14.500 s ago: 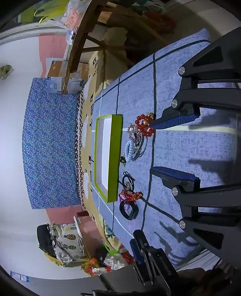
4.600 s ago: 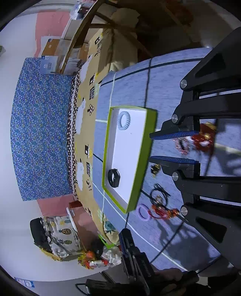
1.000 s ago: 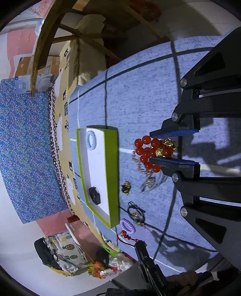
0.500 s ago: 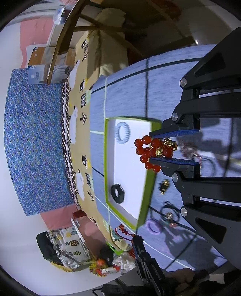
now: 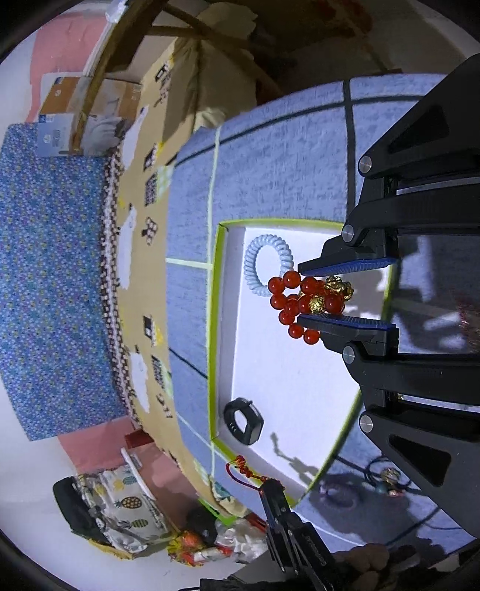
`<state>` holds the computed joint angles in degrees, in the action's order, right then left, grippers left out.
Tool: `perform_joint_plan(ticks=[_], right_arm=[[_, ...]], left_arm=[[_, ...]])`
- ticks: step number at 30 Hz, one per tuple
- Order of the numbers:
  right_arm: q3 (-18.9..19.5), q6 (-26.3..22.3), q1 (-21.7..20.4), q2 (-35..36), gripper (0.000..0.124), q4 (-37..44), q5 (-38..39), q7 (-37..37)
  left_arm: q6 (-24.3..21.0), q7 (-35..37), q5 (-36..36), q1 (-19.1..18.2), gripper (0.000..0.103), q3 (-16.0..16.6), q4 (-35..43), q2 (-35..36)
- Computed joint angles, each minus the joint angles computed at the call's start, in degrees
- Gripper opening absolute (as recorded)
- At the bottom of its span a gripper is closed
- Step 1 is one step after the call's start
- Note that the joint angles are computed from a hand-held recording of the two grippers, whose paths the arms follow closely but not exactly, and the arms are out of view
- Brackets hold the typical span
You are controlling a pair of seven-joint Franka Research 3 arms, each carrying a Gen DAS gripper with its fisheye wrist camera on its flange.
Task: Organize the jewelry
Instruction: 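Carry the bracelet and tassel into the green box and release both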
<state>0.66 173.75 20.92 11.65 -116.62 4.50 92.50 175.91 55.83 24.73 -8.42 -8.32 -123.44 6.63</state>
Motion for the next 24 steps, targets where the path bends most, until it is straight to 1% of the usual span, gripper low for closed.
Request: perform_joint_plan(ticks=[4,6,8,10,15,17,21,24], right_arm=[[-0.62,-3.72,0.19,2.62,0.021,3.50,-0.53,0.67],[-1.06,-5.22,0.39,3.27,0.021,4.49,-1.16,1.47],[-1.69,-6.49,0.93,3.67,0.021,5.05,-2.35,2.85],[-1.94,-7.03,1.06,4.05,0.021,5.56,-3.44,3.52],[-1.70,-8.14,0.73,4.11,0.022,6.03,-4.69,3.73],[-1.86,-8.33,0.82,3.93,0.024,5.91,-5.40,4.00],[-1.45,-6.64,0.48,2.80,0.033,4.33,-5.42,4.07],[-1.05,-4.42,0.20,1.10,0.033,2.05,-4.90,3.94]], left_arm=[[-2.37,2.75,-2.76,0.57,0.008,-1.30,1.50,1.41],[-3.71,3.03,-2.82,0.23,0.008,-1.15,2.26,1.89],[-4.39,4.43,-4.31,0.55,0.008,-1.72,2.74,2.38],[-5.25,4.43,-4.48,0.22,0.008,-1.46,3.32,2.76],[-5.35,5.38,-5.65,0.25,0.008,-1.62,3.29,2.87],[-5.04,4.94,-4.84,-0.10,0.008,-1.19,3.07,2.67],[-3.68,6.47,-6.99,0.73,0.009,-1.95,2.12,2.10],[-2.47,6.73,-8.04,1.03,0.009,-2.03,0.69,1.03]])
